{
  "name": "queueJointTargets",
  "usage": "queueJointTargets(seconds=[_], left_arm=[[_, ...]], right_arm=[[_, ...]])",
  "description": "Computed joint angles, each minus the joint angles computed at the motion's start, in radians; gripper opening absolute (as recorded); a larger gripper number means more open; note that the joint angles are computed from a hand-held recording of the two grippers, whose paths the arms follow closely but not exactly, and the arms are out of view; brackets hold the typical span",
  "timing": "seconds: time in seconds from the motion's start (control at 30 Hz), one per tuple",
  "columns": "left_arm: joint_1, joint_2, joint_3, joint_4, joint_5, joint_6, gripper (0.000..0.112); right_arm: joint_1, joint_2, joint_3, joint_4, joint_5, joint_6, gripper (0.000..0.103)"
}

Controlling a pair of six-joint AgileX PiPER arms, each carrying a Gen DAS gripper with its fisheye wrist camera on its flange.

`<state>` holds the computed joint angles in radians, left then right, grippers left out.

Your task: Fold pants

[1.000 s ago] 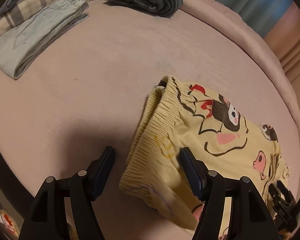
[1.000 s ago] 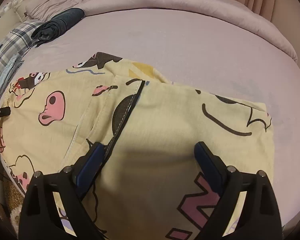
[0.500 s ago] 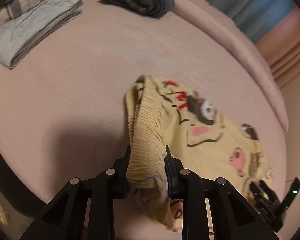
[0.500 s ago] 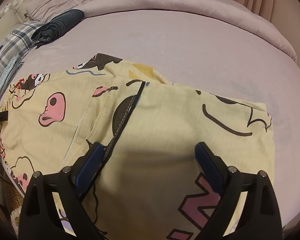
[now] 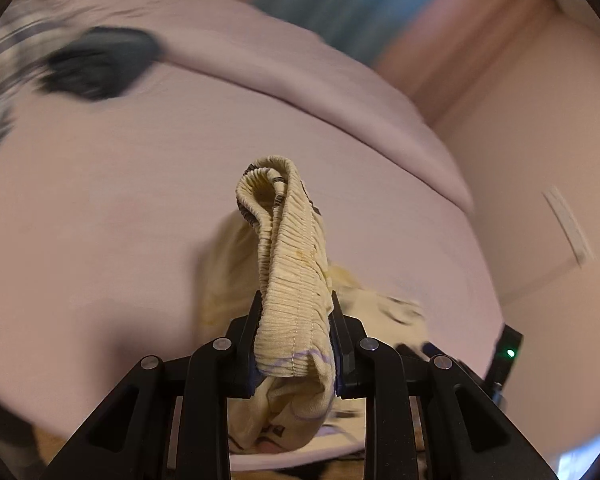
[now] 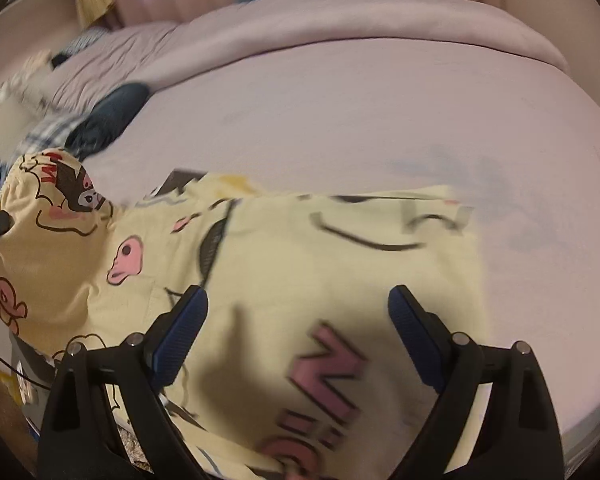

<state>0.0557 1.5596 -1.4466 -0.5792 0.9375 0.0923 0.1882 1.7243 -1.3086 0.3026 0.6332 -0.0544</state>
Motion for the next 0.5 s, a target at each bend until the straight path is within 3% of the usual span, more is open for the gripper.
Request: queueJointTargets(seconds=[0.2, 0.3, 0.5], left_arm=[[-0.241, 0.187, -0.192, 0.043, 0.019, -0.029, 0.025], [-0.338, 0.329, -0.312, 0.067, 0.071, -0.056, 0.025], [-0.411, 0.552, -0.508, 0.107, 0.182, -0.116, 0.025]], right_arm=[[-0.109, -0.11, 0.124, -0.02, -0.023, 0.032, 0.093], [-0.168, -0.127, 0.156, 0.006, -0.016, 0.014, 0.093], [-0.23, -0.155, 0.219, -0.044, -0.014, 0.069, 0.093]])
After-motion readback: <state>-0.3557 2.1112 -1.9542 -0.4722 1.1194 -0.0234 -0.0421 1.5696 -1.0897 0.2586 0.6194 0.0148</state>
